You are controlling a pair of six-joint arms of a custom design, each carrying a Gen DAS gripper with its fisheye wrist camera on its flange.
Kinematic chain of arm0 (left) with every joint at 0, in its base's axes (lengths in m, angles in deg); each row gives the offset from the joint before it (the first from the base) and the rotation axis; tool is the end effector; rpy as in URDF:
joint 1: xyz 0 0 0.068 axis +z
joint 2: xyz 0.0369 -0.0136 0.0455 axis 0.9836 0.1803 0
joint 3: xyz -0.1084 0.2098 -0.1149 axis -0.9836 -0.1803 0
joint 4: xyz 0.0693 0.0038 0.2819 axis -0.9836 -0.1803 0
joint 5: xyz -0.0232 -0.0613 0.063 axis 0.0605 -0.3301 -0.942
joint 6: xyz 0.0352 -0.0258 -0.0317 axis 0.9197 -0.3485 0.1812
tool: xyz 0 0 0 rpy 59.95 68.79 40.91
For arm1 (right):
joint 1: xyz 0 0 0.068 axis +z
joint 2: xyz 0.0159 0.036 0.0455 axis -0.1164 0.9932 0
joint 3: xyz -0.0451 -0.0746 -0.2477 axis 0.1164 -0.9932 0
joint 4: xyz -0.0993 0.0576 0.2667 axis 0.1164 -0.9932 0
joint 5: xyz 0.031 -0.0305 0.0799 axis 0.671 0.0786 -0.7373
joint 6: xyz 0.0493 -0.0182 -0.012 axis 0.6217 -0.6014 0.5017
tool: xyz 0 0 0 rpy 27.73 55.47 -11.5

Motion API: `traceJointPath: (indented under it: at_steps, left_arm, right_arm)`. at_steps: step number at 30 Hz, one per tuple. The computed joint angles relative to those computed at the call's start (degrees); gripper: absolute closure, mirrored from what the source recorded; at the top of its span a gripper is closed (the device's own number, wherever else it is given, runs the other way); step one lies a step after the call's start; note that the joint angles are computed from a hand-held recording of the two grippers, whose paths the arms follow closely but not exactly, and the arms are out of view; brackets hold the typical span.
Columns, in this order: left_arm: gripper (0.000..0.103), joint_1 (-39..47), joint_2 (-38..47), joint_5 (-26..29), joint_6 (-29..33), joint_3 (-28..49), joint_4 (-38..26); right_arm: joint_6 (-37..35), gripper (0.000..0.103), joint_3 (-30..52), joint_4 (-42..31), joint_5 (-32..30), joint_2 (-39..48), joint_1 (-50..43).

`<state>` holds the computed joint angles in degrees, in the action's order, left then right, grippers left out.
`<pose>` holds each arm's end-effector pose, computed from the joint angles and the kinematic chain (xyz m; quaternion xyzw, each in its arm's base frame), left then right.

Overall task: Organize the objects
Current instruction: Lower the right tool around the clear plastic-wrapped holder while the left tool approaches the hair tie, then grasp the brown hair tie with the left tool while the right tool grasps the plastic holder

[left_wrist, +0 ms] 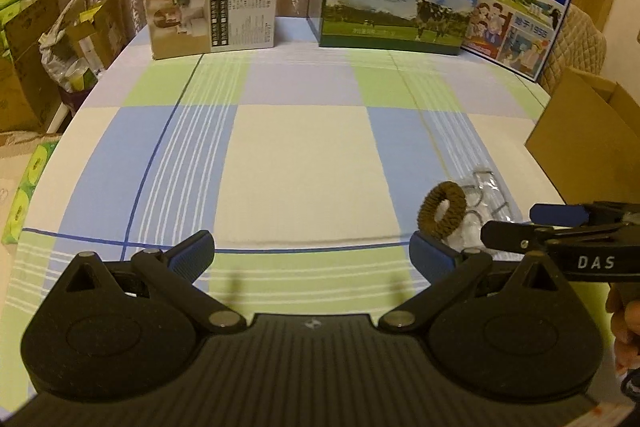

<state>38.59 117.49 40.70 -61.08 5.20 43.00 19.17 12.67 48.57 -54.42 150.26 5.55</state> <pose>0.2707 -0.2219 0.1695 0.0735 0.9273 -0.0745 0.3594 0.2585 0.0638 0.1412 -0.0950 0.9194 0.1554 0.3485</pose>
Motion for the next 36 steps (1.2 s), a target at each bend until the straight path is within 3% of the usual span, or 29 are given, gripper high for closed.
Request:
traceJointPath:
  at_steps: [10, 28, 36]
  left_arm:
    - [0.001, 0.2, 0.9, -0.1, 0.5, 0.3, 0.4]
    - [0.002, -3.2, 7.0, 3.3, 3.9, 4.2, 4.2]
    - [0.012, -5.4, 14.4, 5.7, 7.6, 10.0, 6.8]
  right_arm:
    - [-0.9, 0.049, 2.3, 1.0, 1.0, 5.2, 1.0]
    - [-7.9, 0.050, 0.6, -10.3, 5.8, -4.5, -2.5]
    - [-13.0, 0.050, -0.4, -9.9, 4.5, -4.8, -5.5]
